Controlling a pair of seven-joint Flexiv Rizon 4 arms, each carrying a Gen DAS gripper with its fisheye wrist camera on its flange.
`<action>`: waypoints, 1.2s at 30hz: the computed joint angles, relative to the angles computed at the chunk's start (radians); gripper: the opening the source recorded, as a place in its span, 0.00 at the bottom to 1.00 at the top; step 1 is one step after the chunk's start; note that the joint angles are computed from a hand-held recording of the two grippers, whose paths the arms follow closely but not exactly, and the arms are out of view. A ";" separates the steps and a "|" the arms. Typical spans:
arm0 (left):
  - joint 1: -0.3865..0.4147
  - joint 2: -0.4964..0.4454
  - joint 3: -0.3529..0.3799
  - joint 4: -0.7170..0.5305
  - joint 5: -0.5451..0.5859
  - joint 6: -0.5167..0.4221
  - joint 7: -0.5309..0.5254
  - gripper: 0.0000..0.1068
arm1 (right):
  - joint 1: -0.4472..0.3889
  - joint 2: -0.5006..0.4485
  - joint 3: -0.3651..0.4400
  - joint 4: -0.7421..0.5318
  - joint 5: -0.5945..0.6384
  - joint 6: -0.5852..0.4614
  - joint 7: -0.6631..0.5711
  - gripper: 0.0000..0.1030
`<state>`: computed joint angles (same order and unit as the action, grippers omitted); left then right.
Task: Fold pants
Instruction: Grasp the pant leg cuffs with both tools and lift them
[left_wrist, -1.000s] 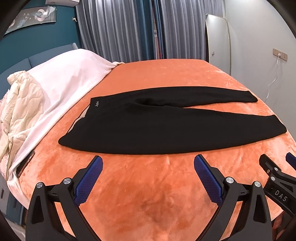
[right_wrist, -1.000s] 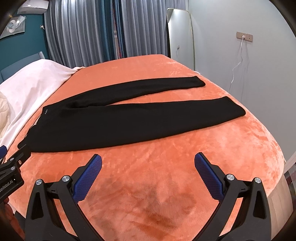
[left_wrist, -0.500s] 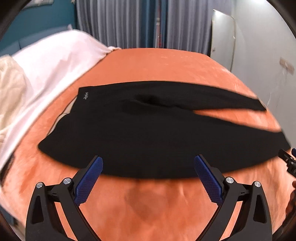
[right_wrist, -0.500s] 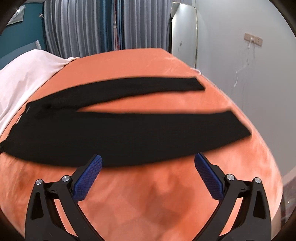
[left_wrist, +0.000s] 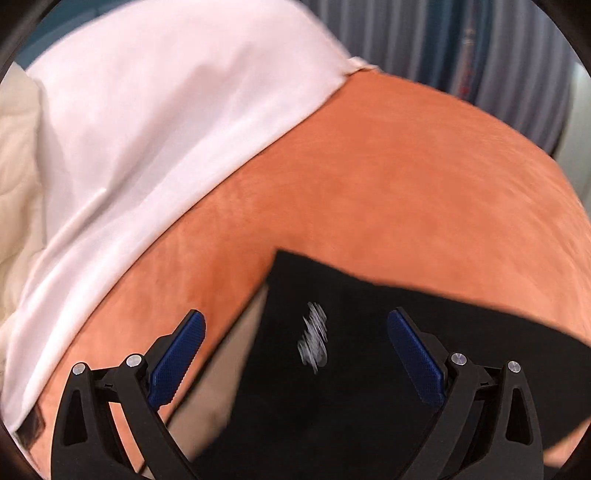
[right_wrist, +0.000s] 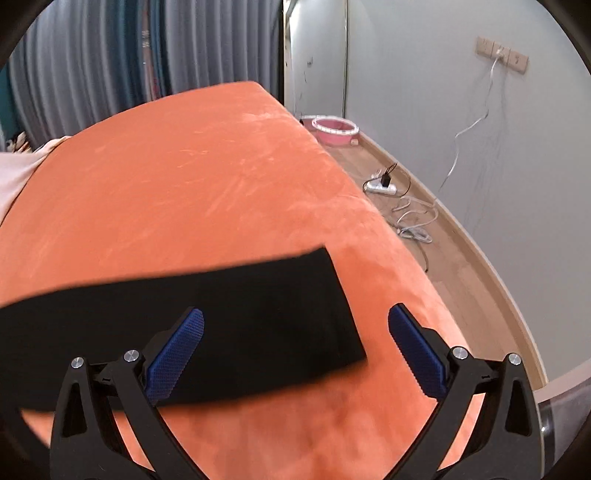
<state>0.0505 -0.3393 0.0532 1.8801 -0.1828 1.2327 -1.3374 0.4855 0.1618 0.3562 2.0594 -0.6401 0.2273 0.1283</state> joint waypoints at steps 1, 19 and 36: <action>-0.004 -0.048 0.012 -0.060 0.008 -0.046 -0.028 0.91 | -0.017 -0.006 -0.023 0.013 0.005 0.036 -0.008 0.95; 0.105 -0.095 -0.114 -0.091 -0.170 -0.106 0.153 0.19 | -0.137 -0.016 -0.088 0.145 -0.005 0.460 0.000 0.18; 0.239 0.490 0.071 0.490 -0.604 -0.269 0.924 0.18 | 0.106 0.395 0.345 0.116 0.160 -0.077 -0.053 0.18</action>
